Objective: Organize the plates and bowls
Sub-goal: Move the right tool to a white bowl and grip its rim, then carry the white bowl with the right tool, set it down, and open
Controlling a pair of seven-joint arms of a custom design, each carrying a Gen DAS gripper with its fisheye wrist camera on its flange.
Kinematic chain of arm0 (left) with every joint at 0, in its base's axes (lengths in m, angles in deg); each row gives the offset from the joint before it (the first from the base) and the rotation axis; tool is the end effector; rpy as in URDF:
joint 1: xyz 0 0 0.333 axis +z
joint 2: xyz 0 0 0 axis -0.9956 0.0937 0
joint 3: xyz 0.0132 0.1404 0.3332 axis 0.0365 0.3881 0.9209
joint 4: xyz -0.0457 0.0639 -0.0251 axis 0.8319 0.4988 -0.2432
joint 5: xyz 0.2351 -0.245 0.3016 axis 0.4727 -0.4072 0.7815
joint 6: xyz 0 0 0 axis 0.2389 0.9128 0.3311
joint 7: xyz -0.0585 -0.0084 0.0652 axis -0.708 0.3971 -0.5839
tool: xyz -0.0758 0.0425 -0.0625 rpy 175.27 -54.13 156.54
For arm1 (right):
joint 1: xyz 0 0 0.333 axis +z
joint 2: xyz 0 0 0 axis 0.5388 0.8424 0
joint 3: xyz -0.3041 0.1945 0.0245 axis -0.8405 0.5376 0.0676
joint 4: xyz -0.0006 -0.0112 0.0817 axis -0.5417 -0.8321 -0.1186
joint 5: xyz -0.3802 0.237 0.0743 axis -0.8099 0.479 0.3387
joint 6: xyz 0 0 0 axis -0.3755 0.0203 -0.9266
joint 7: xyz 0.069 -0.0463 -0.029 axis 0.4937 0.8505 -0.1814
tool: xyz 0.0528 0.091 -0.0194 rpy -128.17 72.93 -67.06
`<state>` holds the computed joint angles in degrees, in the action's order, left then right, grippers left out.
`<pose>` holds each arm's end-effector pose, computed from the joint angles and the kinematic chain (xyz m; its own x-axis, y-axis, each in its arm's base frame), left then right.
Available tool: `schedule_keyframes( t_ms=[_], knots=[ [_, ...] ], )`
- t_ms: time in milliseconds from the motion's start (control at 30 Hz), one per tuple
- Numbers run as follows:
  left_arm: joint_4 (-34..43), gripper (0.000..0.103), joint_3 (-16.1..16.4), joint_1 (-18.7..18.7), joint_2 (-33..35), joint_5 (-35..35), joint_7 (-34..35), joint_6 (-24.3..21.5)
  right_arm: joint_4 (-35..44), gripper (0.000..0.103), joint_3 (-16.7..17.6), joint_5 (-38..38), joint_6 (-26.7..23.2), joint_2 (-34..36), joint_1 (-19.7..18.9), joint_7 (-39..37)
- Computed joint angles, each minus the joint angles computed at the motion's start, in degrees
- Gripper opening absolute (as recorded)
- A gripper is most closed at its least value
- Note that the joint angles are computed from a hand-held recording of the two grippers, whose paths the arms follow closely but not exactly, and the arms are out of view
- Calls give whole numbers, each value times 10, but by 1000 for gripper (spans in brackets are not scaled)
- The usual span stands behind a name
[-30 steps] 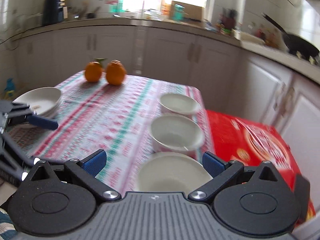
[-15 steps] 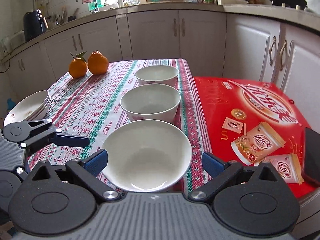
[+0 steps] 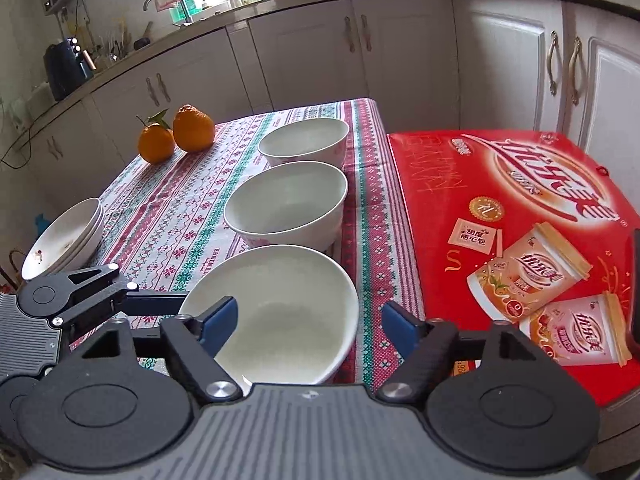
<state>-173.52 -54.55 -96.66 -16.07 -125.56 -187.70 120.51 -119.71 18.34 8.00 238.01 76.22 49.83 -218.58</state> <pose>0.5702 -0.3049 0.4089 -0.9853 -0.1686 0.0283 -0.1225 0.5804 -0.8051 0.4671 0.2847 0.4353 -0.3561 -0.9070 -0.2247 -0.5766 0.4025 -0.7110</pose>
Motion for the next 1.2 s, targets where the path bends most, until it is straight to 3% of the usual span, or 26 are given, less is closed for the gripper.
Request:
schedule_keyframes(
  t_ms=[367,833,1200],
  knots=[
    [1,77,0,2,1,2,-6,-8,0,67,-12,17,48,11,-9,-33],
    [2,77,6,8,-4,7,-17,-22,15,68,-9,46,51,20,-9,-67],
    [2,77,23,26,-15,20,-57,-11,80,68,-27,28,90,80,9,-101]
  ],
)
